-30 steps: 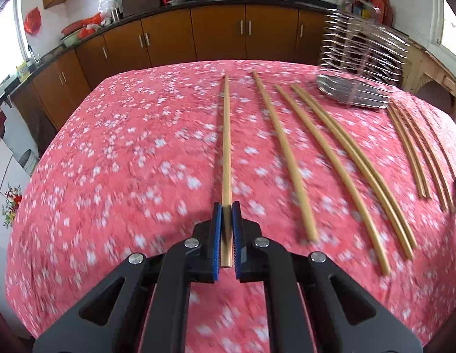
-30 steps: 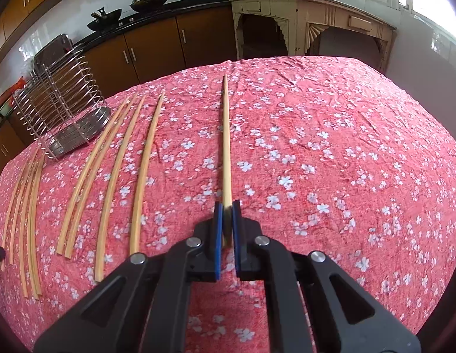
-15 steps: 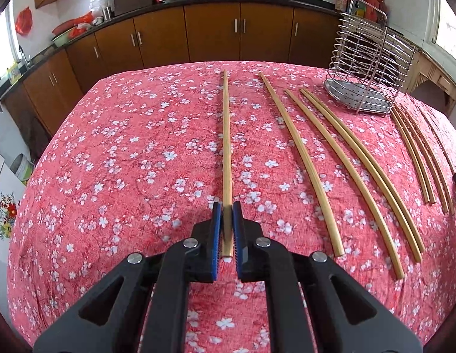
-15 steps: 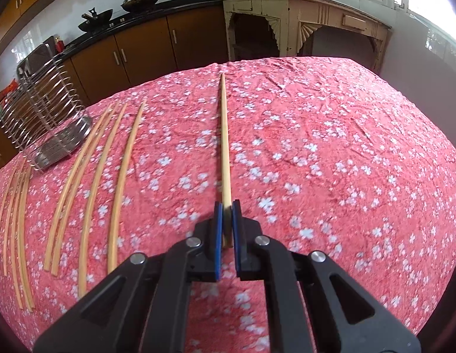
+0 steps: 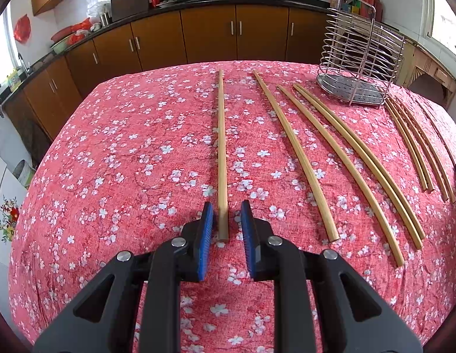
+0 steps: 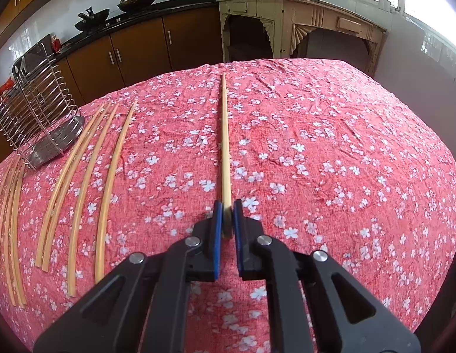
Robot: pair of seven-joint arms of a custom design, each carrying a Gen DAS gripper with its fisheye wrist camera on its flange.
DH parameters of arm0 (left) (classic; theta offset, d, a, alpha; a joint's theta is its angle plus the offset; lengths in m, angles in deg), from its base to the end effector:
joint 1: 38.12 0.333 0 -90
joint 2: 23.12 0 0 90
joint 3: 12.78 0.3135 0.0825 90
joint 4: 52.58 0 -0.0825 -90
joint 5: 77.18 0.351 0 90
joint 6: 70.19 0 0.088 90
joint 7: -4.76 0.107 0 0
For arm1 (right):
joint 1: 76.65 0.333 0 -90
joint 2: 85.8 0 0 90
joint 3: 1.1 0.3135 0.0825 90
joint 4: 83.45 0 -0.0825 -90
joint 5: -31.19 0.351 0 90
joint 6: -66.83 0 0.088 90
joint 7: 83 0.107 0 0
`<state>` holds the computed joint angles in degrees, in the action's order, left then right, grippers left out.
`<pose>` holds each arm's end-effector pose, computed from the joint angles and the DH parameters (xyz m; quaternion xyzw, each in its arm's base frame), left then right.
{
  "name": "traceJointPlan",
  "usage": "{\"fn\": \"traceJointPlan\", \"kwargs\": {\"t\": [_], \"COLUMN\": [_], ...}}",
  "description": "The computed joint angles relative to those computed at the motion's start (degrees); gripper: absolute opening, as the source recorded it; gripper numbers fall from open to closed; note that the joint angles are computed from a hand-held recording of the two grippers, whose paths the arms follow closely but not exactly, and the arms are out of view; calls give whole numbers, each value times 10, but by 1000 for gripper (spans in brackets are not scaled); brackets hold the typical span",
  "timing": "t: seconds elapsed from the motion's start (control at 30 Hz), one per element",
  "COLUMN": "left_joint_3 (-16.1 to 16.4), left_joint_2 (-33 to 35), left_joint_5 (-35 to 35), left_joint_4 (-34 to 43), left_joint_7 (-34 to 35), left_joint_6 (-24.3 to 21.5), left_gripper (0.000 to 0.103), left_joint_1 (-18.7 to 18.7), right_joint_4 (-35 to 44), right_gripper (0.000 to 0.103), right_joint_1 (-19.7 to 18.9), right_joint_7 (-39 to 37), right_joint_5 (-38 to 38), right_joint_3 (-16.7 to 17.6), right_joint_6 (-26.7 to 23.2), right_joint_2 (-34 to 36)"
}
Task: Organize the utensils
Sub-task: 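Lower both tools and grasp one wooden chopstick with each gripper, then lift the chopsticks with both grippers and carry them over the wire basket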
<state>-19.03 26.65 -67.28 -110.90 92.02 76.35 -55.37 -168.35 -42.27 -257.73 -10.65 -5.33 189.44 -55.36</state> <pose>0.7349 -0.2818 0.4149 -0.5189 0.7874 -0.2618 0.2051 0.6045 0.3293 0.4025 -0.3737 0.8651 -0.2962 0.1557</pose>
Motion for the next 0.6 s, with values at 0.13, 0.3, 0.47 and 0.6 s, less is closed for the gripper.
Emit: {"fn": "traceJointPlan", "kwargs": {"t": [0.13,0.3,0.47,0.6], "left_joint_3": [4,3,-1,-4], "left_joint_2": [3,4,-21,-70], "left_joint_5": [3,3,-3,-4], "left_joint_4": [7,8,-36,-112], "left_joint_7": [-6,-11,-13,-15], "left_joint_6": [-4,-4,37,128], "left_gripper": [17,7,7,7], "left_joint_1": [-4,-2,8,18], "right_joint_4": [-10,-36,-47,-50], "right_gripper": [9,8,7,7], "right_joint_1": [0,-2,25,45], "right_joint_7": [10,28,51,72], "right_joint_5": [-2,-16,-81,-158], "right_joint_3": [0,0,-5,2], "right_joint_6": [8,36,5,-46], "right_joint_2": [-6,-20,-44,-69]}}
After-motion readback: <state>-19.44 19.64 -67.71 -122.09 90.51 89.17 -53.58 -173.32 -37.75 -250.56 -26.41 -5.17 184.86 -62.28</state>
